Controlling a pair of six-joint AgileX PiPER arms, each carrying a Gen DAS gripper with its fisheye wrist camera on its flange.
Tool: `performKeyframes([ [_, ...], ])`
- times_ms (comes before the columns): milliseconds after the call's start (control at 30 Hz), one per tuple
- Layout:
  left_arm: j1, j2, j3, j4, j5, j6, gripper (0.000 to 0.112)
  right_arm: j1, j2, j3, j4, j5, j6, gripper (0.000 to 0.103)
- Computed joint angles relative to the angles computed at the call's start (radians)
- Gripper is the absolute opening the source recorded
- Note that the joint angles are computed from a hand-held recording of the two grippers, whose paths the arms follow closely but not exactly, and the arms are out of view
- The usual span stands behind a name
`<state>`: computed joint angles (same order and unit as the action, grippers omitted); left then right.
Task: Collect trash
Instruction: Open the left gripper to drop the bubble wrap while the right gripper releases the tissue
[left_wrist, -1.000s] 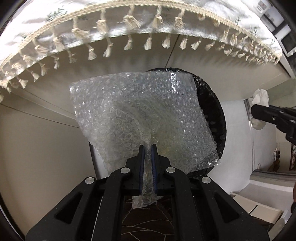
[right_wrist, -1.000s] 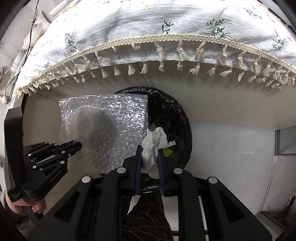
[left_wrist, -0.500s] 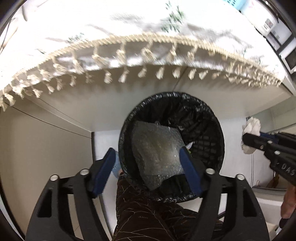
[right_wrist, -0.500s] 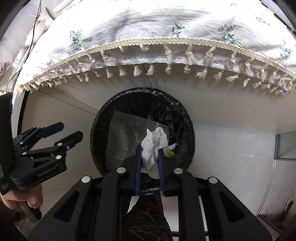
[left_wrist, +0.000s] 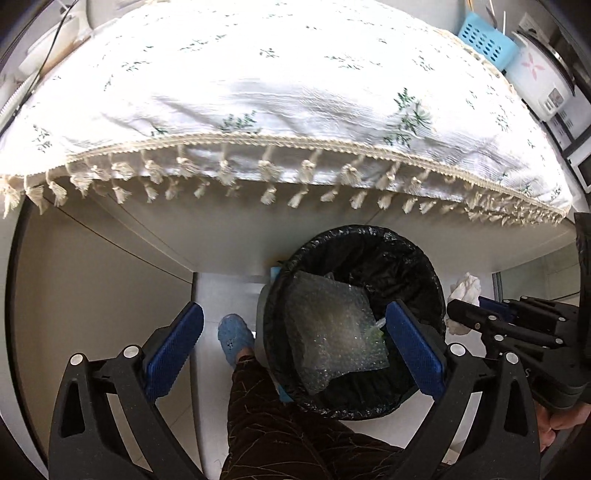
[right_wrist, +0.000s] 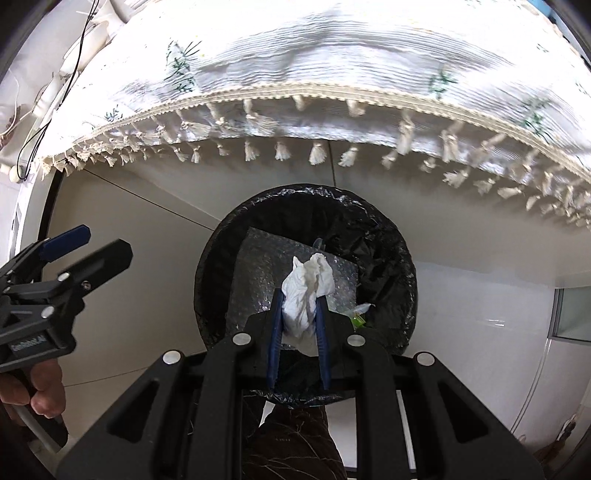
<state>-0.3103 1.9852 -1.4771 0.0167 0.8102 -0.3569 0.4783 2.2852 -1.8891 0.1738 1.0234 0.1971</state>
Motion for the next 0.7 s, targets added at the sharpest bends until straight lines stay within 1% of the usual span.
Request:
performKeyframes([
  [100, 0.011, 0.001, -0.005, 0.0, 0.009, 0.006, 0.097, 0.006, 0.021, -0.037, -0.008, 0.016, 0.004, 0.019],
  [200, 0.024, 0.0, -0.003, -0.002, 0.011, 0.013, 0.097, 0.005, 0.032, -0.062, -0.01, 0.025, 0.005, 0.025],
  [300, 0.034, 0.001, -0.003, -0.007, 0.011, 0.022, 0.097, 0.005, 0.033, -0.071, -0.025, 0.027, 0.016, 0.035],
  [367, 0.036, 0.001, -0.007, -0.009, 0.014, 0.027, 0.097, 0.001, 0.028, -0.071, -0.029, 0.024, 0.02, 0.044],
  [400, 0.036, 0.001, -0.01, -0.009, 0.017, 0.029, 0.097, 0.0, 0.028, -0.077, -0.036, 0.031, 0.024, 0.047],
  [467, 0.036, 0.006, -0.021, -0.011, 0.024, 0.033, 0.097, -0.002, 0.022, -0.08, -0.051, 0.039, 0.04, 0.056],
  [500, 0.035, 0.009, -0.029, -0.014, 0.032, 0.033, 0.097, -0.003, 0.018, -0.08, -0.057, 0.042, 0.044, 0.058],
  [567, 0.034, 0.008, -0.04, -0.021, 0.044, 0.038, 0.097, -0.004, 0.001, -0.071, -0.073, 0.038, 0.054, 0.066],
  [633, 0.029, 0.003, -0.049, -0.019, 0.054, 0.038, 0.097, -0.005, -0.012, -0.075, -0.093, 0.041, 0.069, 0.072],
  [700, 0.029, -0.005, -0.059, -0.023, 0.068, 0.041, 0.097, -0.007, -0.026, -0.079, -0.103, 0.045, 0.08, 0.077],
])
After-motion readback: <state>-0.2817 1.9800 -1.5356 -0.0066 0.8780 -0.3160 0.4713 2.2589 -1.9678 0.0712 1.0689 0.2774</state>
